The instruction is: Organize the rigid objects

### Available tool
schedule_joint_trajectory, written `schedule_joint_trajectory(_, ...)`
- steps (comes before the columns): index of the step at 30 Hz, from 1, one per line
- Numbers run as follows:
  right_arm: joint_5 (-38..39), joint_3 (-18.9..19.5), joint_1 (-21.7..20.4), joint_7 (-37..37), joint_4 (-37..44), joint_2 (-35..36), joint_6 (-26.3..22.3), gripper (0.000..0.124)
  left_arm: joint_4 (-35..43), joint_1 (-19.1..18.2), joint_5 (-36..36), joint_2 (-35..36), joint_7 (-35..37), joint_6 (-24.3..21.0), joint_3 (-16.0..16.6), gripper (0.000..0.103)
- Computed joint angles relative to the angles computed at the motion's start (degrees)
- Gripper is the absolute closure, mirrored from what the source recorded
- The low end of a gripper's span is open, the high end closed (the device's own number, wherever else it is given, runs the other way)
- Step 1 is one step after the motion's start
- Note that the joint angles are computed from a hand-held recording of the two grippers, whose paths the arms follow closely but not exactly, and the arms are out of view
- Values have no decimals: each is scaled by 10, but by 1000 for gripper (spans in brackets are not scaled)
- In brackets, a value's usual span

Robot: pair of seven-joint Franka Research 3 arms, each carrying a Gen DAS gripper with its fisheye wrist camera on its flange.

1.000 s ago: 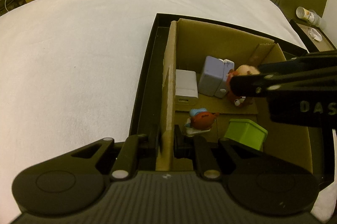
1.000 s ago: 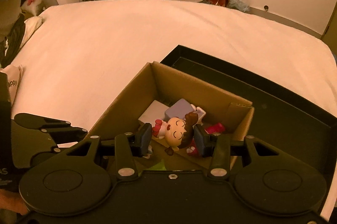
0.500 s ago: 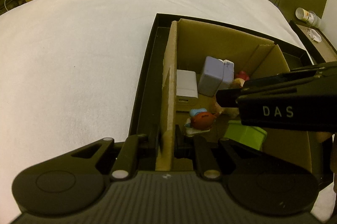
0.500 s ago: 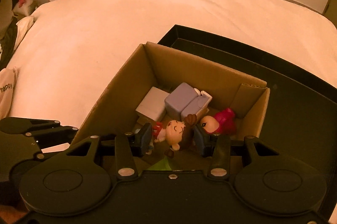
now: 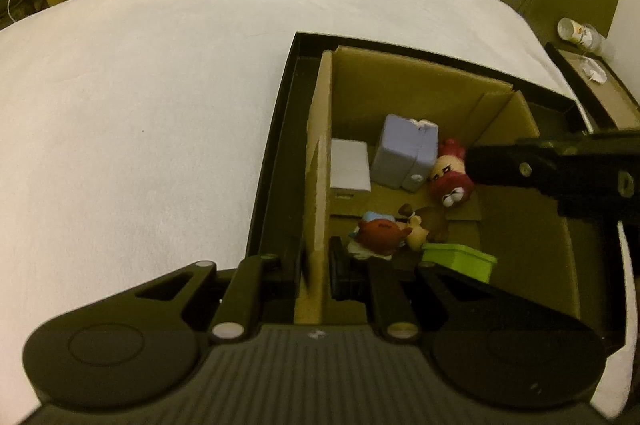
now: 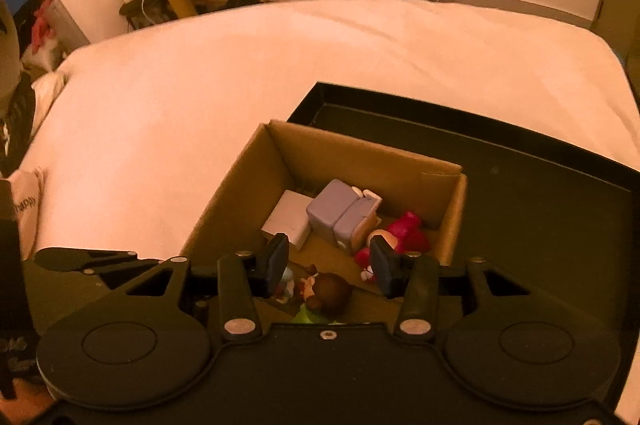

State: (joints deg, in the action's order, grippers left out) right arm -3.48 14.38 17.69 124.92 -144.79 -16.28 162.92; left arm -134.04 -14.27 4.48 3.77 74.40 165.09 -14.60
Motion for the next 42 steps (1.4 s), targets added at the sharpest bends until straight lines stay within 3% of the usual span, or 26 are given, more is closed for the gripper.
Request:
schedule_joint_trajectory(6, 2, 13, -7, 32, -30, -47, -14, 67, -8, -4, -38, -35, 31, -15, -1, 88)
schedule_joint_trajectory(10, 3, 27, -16, 61, -57, -87, -15, 60, -18, -18, -116, -64, 88, -25, 6, 81)
schedule_joint_trajectory(12, 0, 37, -23, 77, -72, -110, -16, 55, -25, -22, -112, -77, 87, -28, 9, 65)
schedule_joint_trajectory(14, 3, 44, -26, 91, -84, -128, -19, 48, -33, -28, -113, -93, 88, -31, 14, 55)
schedule_joint_trajectory(17, 3, 53, -30, 107, -97, -157, -29, 36, -46, -50, -174, -117, 133, -38, 32, 47)
schedule_joint_trajectory(21, 3, 63, -30, 124, -115, -196, -38, 22, -71, -49, -123, -157, 116, -45, 32, 19)
schedule_joint_trajectory(24, 4, 69, -25, 130, -128, -223, -46, 21, -85, -67, -146, -184, 135, -59, 52, 13)
schedule_joint_trajectory(33, 17, 80, -2, 143, -151, -291, -67, 21, -127, -90, -122, -265, 140, -62, 69, 0)
schedule_joint_trajectory(42, 20, 97, 17, 157, -155, -359, -112, 21, -171, -116, -115, -346, 140, -73, 94, 0)
